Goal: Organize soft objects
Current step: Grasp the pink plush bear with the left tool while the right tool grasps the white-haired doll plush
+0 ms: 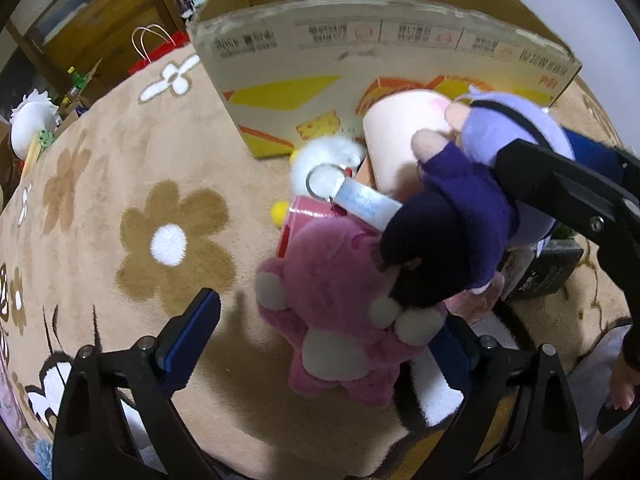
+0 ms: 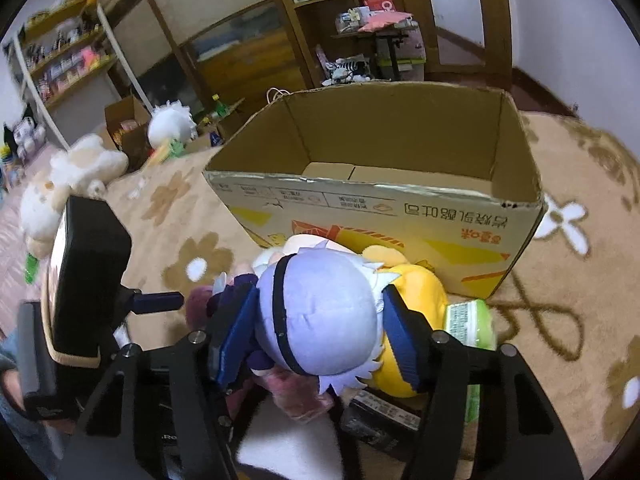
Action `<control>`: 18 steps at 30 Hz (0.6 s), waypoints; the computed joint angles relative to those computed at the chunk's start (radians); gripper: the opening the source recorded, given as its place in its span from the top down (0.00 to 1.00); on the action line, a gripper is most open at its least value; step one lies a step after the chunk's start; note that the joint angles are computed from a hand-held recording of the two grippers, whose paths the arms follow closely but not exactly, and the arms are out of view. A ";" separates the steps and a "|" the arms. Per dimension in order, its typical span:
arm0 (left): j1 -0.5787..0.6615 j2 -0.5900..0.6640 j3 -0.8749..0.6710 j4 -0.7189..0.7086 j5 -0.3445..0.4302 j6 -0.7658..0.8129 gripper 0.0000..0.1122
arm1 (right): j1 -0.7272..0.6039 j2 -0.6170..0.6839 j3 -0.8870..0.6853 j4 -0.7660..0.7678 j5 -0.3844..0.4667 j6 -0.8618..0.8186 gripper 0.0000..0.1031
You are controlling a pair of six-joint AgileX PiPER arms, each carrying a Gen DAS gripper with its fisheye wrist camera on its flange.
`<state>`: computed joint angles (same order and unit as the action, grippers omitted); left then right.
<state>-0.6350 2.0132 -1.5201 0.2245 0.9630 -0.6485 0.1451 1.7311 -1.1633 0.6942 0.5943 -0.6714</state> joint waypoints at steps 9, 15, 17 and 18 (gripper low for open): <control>0.026 0.002 0.011 -0.076 -0.021 0.062 0.40 | 0.003 -0.043 0.031 -0.023 -0.032 0.037 0.40; 0.015 -0.043 0.048 -0.049 -0.049 0.030 0.51 | -0.036 -0.092 0.059 0.013 -0.033 0.013 0.40; 0.002 -0.069 0.068 -0.011 -0.063 -0.009 0.51 | -0.042 -0.120 0.076 0.002 -0.048 0.025 0.40; -0.004 -0.084 0.077 0.005 -0.068 -0.026 0.52 | -0.044 -0.131 0.080 -0.012 -0.053 0.038 0.40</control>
<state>-0.6387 1.9291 -1.4429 0.2294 0.8946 -0.6743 0.1010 1.5999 -1.0837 0.6818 0.5414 -0.6337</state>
